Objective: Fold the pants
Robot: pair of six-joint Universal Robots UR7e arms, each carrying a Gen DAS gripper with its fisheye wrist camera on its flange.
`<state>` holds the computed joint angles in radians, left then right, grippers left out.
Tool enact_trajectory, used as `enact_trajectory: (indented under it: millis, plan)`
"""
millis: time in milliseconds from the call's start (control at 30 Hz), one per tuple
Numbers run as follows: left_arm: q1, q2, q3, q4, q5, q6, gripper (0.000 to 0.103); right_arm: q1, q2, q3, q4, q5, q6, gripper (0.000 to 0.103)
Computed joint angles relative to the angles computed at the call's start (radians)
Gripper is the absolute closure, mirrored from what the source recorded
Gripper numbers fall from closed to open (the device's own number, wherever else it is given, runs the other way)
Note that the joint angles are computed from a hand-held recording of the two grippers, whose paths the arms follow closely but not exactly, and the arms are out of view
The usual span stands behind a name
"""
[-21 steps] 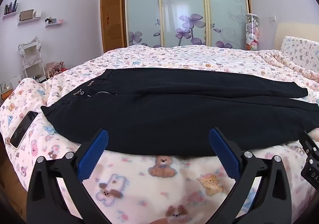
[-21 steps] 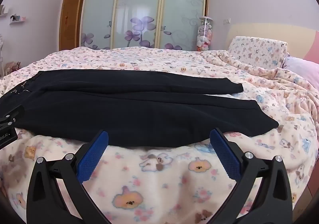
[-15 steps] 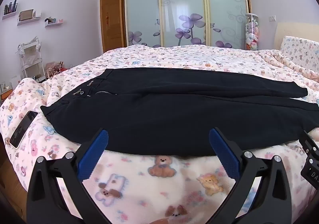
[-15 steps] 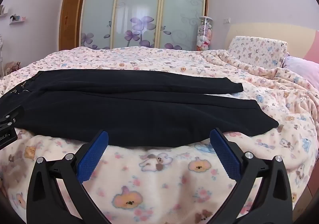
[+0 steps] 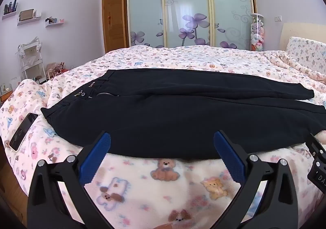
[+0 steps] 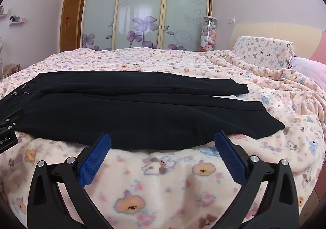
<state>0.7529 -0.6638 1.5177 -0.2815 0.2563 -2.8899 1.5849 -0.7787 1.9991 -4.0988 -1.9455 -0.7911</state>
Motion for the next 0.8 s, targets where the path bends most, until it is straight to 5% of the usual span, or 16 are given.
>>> enact_trajectory:
  millis: [800]
  plan:
    - [0.000,0.002,-0.003,0.011,0.001,-0.010,0.002,-0.003,-0.006,0.000,0.006,0.003,-0.001,0.001]
